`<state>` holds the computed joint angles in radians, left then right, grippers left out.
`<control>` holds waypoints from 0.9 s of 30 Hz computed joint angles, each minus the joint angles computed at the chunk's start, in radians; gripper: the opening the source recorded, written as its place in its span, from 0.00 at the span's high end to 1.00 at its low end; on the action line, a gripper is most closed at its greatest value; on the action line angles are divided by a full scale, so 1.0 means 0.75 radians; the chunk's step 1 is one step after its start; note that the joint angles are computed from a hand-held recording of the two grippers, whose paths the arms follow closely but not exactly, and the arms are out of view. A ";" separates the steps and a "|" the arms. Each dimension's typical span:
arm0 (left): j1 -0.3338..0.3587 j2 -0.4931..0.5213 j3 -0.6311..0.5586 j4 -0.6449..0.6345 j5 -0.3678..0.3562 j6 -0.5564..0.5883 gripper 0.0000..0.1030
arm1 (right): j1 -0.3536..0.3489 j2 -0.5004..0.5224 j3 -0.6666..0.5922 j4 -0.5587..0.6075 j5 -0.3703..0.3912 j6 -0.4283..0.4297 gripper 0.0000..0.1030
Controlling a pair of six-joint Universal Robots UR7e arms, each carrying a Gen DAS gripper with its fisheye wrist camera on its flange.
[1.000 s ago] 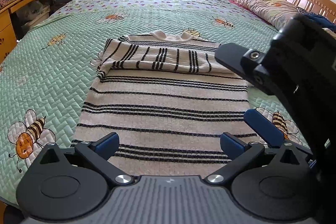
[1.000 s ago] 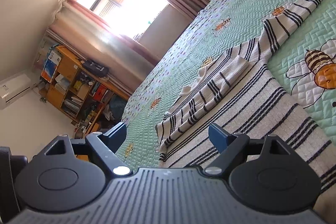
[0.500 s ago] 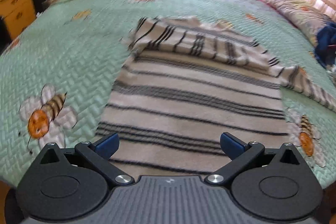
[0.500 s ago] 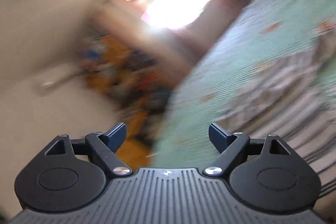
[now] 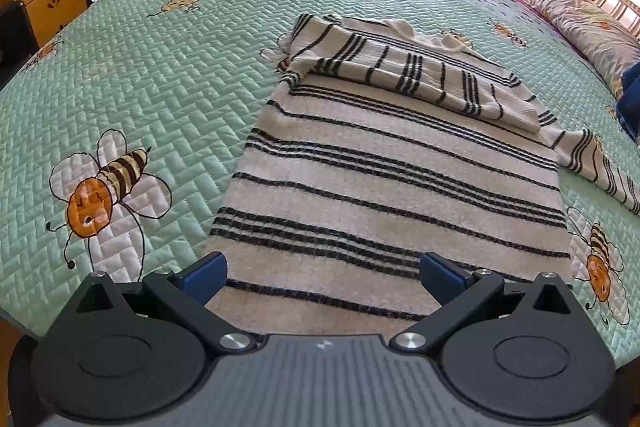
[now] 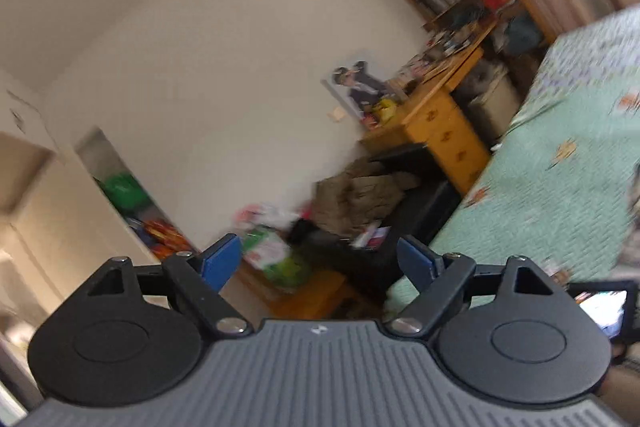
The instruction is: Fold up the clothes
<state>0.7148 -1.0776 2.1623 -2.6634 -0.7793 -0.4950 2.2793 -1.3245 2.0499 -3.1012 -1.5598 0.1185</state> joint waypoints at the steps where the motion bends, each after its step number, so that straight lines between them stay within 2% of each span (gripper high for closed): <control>1: 0.004 -0.001 0.000 0.003 0.001 -0.003 0.01 | 0.030 0.013 -0.023 0.007 -0.069 -0.008 0.17; 4: 0.017 -0.001 -0.005 0.028 -0.007 -0.030 0.01 | 0.115 0.068 -0.086 -0.014 -0.293 -0.025 0.17; 6: 0.021 -0.006 -0.004 0.025 -0.016 -0.028 0.01 | 0.156 0.107 -0.120 -0.048 -0.406 -0.064 0.17; 8: 0.020 -0.009 0.000 0.016 -0.014 -0.018 0.01 | 0.174 0.141 -0.129 -0.104 -0.471 -0.118 0.17; 12: 0.018 -0.015 0.007 -0.012 0.004 -0.002 0.01 | 0.190 0.169 -0.148 -0.109 -0.628 -0.152 0.17; 15: 0.026 -0.016 0.003 -0.028 0.012 0.014 0.01 | 0.185 0.130 -0.107 -0.123 -0.720 -0.086 0.17; 17: 0.037 -0.013 -0.006 -0.018 0.018 0.002 0.01 | 0.174 0.124 -0.084 -0.175 -0.737 -0.086 0.17; 20: 0.048 -0.012 -0.014 -0.002 0.019 -0.015 0.01 | 0.147 0.124 -0.072 -0.207 -0.700 -0.070 0.17; 23: 0.046 -0.021 -0.003 -0.018 0.027 -0.006 0.01 | 0.126 0.105 -0.045 -0.223 -0.663 -0.114 0.17; 27: 0.043 -0.032 0.009 -0.103 0.068 0.045 0.01 | -0.045 0.032 0.076 -0.262 -0.661 0.018 0.16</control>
<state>0.7468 -1.1014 2.1690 -2.7404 -0.7280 -0.4613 2.2452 -1.3006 2.1066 -3.2979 -2.0559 0.1321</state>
